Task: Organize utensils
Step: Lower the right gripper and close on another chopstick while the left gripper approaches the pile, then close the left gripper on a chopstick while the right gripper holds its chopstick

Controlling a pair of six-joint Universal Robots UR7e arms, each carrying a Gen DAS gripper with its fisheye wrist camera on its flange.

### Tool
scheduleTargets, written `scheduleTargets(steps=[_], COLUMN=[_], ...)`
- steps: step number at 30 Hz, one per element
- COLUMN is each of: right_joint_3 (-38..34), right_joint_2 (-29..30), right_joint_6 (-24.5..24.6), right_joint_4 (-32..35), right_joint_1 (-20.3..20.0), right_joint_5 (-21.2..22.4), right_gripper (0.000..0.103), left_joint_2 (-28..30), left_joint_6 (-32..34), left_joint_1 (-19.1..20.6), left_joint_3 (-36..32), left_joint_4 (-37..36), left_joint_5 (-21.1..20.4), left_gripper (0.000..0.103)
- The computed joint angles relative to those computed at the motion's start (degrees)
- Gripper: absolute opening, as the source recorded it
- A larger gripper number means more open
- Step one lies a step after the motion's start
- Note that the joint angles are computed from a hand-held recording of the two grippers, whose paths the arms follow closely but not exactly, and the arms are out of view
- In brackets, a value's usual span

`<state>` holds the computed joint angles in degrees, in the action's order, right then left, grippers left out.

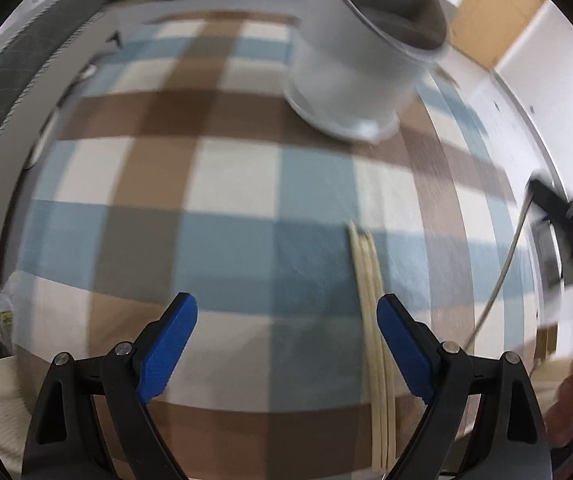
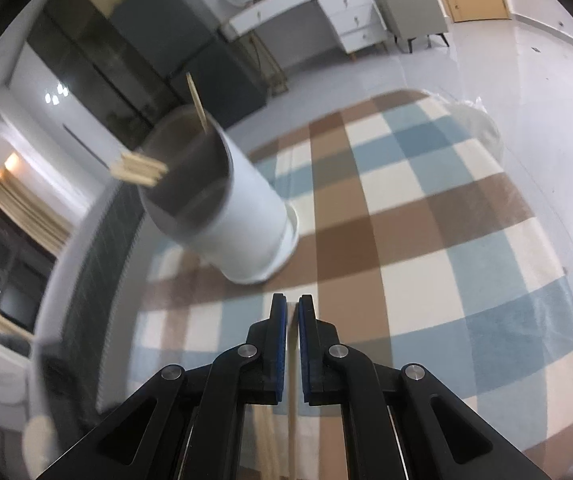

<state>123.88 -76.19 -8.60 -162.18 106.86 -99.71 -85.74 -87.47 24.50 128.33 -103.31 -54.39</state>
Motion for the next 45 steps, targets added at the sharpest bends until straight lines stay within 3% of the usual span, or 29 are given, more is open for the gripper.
scheduleTargets(steps=[11,15,25,28,31,34,35,36,40,45], right_joint_3=[1.19,1.61,1.75,1.83,1.96,1.85,1.82,1.76,1.87,3.41], right_joint_2=[-4.02,-4.55,-5.07,-5.12,-4.98,-4.78,-4.69,-4.63,-4.40,-5.86], right_joint_6=[-1.75,-4.65,-6.26,-6.72,-7.19,-6.99,-6.88,-6.88,-8.02,-8.83], right_joint_4=[-2.14,-3.83,-4.79,-4.77,-5.01,-5.07,-5.14,-5.14,-5.74,-7.15], right_joint_1=[-0.22,0.93,1.75,1.81,1.92,1.80,1.79,1.88,2.32,3.01], right_joint_5=[0.86,0.07,0.27,0.75,0.48,0.53,0.47,0.38,-0.32,0.68], right_gripper=[0.005,0.005,0.005,0.005,0.005,0.005,0.005,0.005,0.005,0.005], left_joint_2=[7.06,7.85,7.46,7.72,9.07,11.18,12.08,12.69,13.46,8.77], left_joint_6=[1.99,1.04,-1.75,0.21,2.84,6.17,7.68,8.65,10.56,9.12], left_joint_1=[1.68,2.25,2.95,4.57,6.05,6.93,7.39,7.79,8.68,5.45], left_joint_3=[-2.65,-3.55,-4.48,-5.65,-7.62,-10.04,-10.92,-11.42,-11.85,-8.63], left_joint_4=[2.53,3.28,7.27,7.23,6.97,6.34,5.83,5.34,2.38,-2.31], left_joint_5=[-1.97,-2.23,-3.25,-2.45,-2.09,-2.02,-1.88,-1.87,-0.26,6.09], left_gripper=[0.089,0.090,0.086,0.078,0.063,0.029,0.011,0.003,0.001,0.001])
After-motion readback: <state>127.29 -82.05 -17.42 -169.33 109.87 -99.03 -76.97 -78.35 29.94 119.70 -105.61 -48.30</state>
